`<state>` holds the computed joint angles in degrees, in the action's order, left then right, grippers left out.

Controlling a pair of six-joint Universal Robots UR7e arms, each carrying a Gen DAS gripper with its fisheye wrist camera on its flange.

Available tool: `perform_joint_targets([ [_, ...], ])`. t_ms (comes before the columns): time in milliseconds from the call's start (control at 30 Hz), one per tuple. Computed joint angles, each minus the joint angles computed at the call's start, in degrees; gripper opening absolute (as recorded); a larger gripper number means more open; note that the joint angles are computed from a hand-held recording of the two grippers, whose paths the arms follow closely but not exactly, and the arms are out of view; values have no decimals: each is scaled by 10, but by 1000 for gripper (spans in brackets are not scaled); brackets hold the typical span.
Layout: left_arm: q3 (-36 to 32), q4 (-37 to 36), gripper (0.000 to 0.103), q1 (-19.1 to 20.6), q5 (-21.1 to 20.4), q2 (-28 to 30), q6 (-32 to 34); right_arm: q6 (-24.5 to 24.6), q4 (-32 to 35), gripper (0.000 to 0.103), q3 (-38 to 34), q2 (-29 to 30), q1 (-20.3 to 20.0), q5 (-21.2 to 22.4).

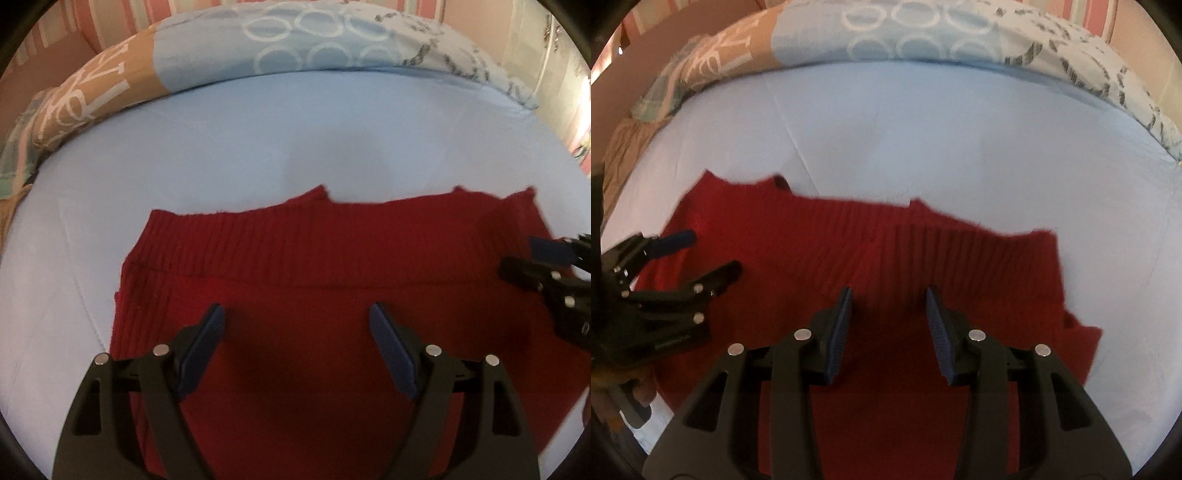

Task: Fold small clothes
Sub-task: 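Withdraw both tools from the half-folded sweater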

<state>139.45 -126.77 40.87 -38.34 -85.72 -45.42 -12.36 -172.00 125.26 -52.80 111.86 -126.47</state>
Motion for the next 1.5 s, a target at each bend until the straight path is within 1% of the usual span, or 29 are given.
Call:
perform_joint_targets([
  [100, -12, 9, 85, 19, 24, 9, -24, -2, -22, 47, -10, 25, -9, -12],
  [167, -20, 35, 85, 24, 50, 11, -44, -6, -43, 49, -24, 46, -6, -25],
  [233, -30, 56, 85, 35, 73, 20, -53, -12, -62, 50, -45, 72, -7, -37],
  [300, -37, 70, 86, 46, 93, 28, -55, -18, -81, 55, -58, 90, -9, -46],
  [333, -39, 70, 88, 51, 98, 32, -52, -20, -94, 57, -65, 100, -10, -54],
  [400, -43, 84, 90, 58, 114, 34, -62, -10, -100, 59, -73, 101, -17, -50],
  [433, -46, 95, 89, 60, 122, 34, -71, -7, -114, 59, -73, 101, -17, -57],
  [467, -48, 110, 89, 59, 130, 33, -86, -13, -139, 59, -72, 103, -13, -78],
  [500, -51, 132, 89, 61, 141, 29, -110, -14, -158, 59, -69, 99, -12, -87],
  [533, -50, 141, 89, 63, 143, 20, -122, -3, -154, 57, -61, 83, -17, -71],
  [567, -47, 140, 88, 65, 138, 9, -125, 10, -140, 57, -51, 64, -23, -47],
  [600, -45, 128, 88, 67, 129, 1, -118, 19, -115, 57, -42, 40, -26, -22],
  [633, -45, 138, 88, 63, 130, -4, -122, 16, -96, 57, -32, 21, -26, -4],
  [700, -48, 185, 88, 52, 146, -10, -152, -1, -91, 57, -12, -2, -17, 2],
  [767, -48, 196, 88, 47, 139, -23, -167, -8, -73, 57, 9, -27, -12, 6],
  [800, -45, 185, 88, 42, 128, -37, -164, -12, -86, 57, 21, -34, -10, 2],
  [900, -27, 144, 88, 9, 102, -83, -126, -10, -100, 57, 57, -68, 1, -9],
  [933, -23, 151, 88, -7, 97, -99, -119, -6, -106, 57, 69, -80, 5, -16],
  [967, -19, 180, 88, -30, 98, -118, -127, -3, -105, 57, 81, -95, 7, -17],
  [1000, -20, 211, 88, -47, 98, -125, -146, 6, -104, 57, 93, -109, 11, -18],
  [1033, -17, 256, 88, -75, 94, -147, -172, 12, -103, 57, 102, -123, 10, -18],
  [1067, -19, 278, 88, -86, 90, -153, -187, 19, -100, 57, 110, -134, 12, -19],
  [1100, -20, 317, 88, -109, 80, -169, -215, 23, -94, 57, 116, -146, 11, -19],
  [1200, -23, 415, 88, -157, 56, -199, -289, 28, -101, 57, 143, -179, 17, -30],
  [1267, -22, 474, 88, -187, 39, -226, -332, 37, -102, 57, 164, -215, 8, -29],
  [1300, -20, 511, 88, -210, 25, -245, -361, 38, -101, 57, 176, -242, -2, -32],
  [1367, -16, 564, 88, -243, 5, -271, -407, 40, -86, 57, 190, -278, -17, -31],
  [1433, -10, 638, 88, -294, -24, -297, -471, 35, -72, 57, 206, -320, -36, -23],
  [1500, -6, 677, 88, -327, -51, -309, -503, 20, -61, 57, 215, -347, -50, -12],
])
